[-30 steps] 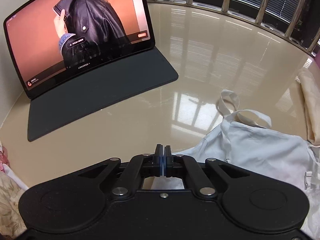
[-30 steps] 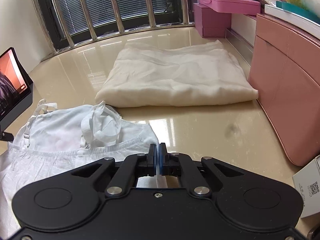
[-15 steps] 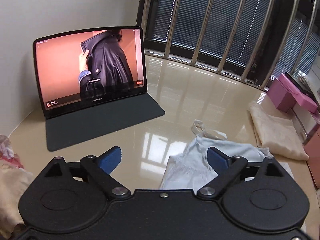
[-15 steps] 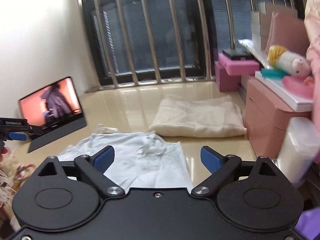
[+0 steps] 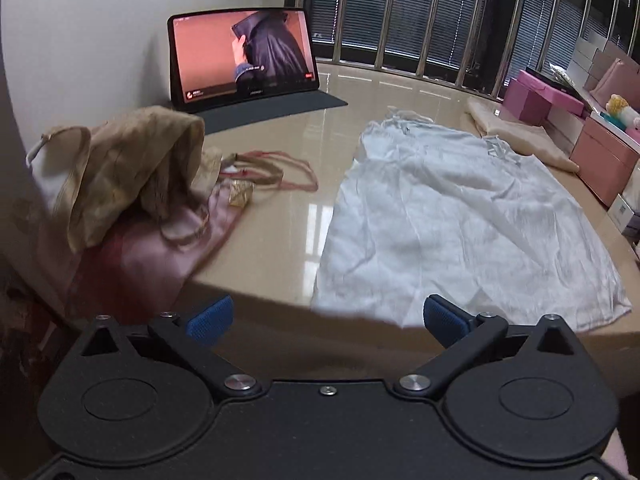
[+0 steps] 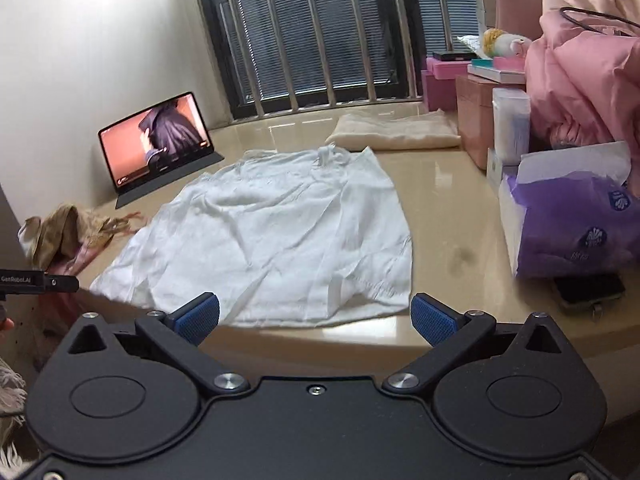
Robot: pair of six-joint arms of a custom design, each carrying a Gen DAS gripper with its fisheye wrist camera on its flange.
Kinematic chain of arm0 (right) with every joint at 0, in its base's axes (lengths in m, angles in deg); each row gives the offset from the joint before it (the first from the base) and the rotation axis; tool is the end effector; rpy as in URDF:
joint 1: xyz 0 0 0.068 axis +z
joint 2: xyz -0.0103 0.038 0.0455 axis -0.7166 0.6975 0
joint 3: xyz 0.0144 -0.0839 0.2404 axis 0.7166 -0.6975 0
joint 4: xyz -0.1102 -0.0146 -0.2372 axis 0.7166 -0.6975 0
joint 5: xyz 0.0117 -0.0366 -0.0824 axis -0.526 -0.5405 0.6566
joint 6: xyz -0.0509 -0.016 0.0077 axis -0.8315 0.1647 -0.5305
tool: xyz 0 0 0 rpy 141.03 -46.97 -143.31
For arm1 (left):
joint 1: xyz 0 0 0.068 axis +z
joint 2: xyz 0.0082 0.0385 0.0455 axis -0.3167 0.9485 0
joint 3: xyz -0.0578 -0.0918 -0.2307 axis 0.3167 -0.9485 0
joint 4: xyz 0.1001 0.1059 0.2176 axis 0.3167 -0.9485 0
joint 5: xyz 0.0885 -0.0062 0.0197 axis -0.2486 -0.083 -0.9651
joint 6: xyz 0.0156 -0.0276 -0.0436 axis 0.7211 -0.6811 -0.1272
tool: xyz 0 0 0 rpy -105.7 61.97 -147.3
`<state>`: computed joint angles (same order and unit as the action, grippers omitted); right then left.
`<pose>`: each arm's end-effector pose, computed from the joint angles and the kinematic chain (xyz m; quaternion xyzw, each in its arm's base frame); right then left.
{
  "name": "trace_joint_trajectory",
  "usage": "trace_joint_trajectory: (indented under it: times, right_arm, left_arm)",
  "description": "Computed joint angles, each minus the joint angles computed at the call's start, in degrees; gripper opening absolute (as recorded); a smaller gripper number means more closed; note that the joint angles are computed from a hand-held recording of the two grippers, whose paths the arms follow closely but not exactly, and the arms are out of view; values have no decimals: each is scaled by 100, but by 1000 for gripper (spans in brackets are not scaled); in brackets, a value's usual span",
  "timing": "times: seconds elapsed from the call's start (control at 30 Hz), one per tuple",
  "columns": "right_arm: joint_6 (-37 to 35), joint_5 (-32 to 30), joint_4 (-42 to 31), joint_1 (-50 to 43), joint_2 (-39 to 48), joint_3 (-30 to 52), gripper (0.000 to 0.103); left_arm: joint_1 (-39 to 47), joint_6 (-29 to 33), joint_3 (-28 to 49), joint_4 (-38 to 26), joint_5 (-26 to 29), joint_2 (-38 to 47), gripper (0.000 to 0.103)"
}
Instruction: Fold clothes
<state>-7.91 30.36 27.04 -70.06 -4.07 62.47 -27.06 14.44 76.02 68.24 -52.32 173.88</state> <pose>0.2060 -0.0830 0.1093 0.1377 0.8803 0.0252 0.4533 0.3494 -0.0582 0.1179 0.1032 0.9153 -0.0960 0.3774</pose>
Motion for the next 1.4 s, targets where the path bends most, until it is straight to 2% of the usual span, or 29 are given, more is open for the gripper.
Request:
trace_joint_trajectory:
  times: [0.1,0.17,0.27,0.43,0.53,0.63,0.7,0.73,0.77,0.93,1.0,1.07,1.2,1.27,1.4]
  right_arm:
    - [-239,273,-103,440,-255,-169,103]
    - [-498,660,30,1057,-178,-125,103]
    - [-1136,1117,415,2140,515,267,103]
    - [-1958,1503,1167,3540,2511,1545,103]
    - [-2394,1895,1720,4168,3808,2452,96]
    - [-2434,2189,1553,4516,4735,3401,87]
    - [-2314,2420,1423,4635,5167,3888,76]
    - [-2274,2574,1430,4688,5315,4037,65]
    - [-2239,2659,1366,4710,5411,4164,56]
    - [-2213,2598,1076,4710,5508,4392,47]
    - [-2098,2357,1083,4641,5393,4283,38]
    - [-1950,2109,1070,4568,5266,4174,24]
    - [-1814,1771,922,4426,5210,4238,20]
    - [-1780,1742,947,4380,5145,4179,10]
    - [-1670,1546,801,4250,5087,4214,4]
  left_arm:
    - [101,-83,-168,-20,98,-197,102]
    - [174,-87,-244,-8,39,-324,102]
    - [303,31,-377,1,-94,-546,102]
    - [623,522,-677,-2,-145,-829,102]
    - [951,757,-832,-5,9,-890,102]
    - [1278,926,-841,-96,205,-861,102]
    - [1449,983,-766,-135,275,-805,102]
    - [1513,963,-743,-115,282,-779,102]
    - [1579,939,-708,-116,316,-745,102]
    - [1811,844,-534,-219,585,-572,102]
    - [1834,845,-490,-250,647,-516,102]
    - [1824,854,-446,-295,706,-470,102]
    - [1751,878,-332,-412,788,-372,102]
    - [1702,879,-291,-439,811,-327,102]
    - [1596,828,-234,-471,829,-282,102]
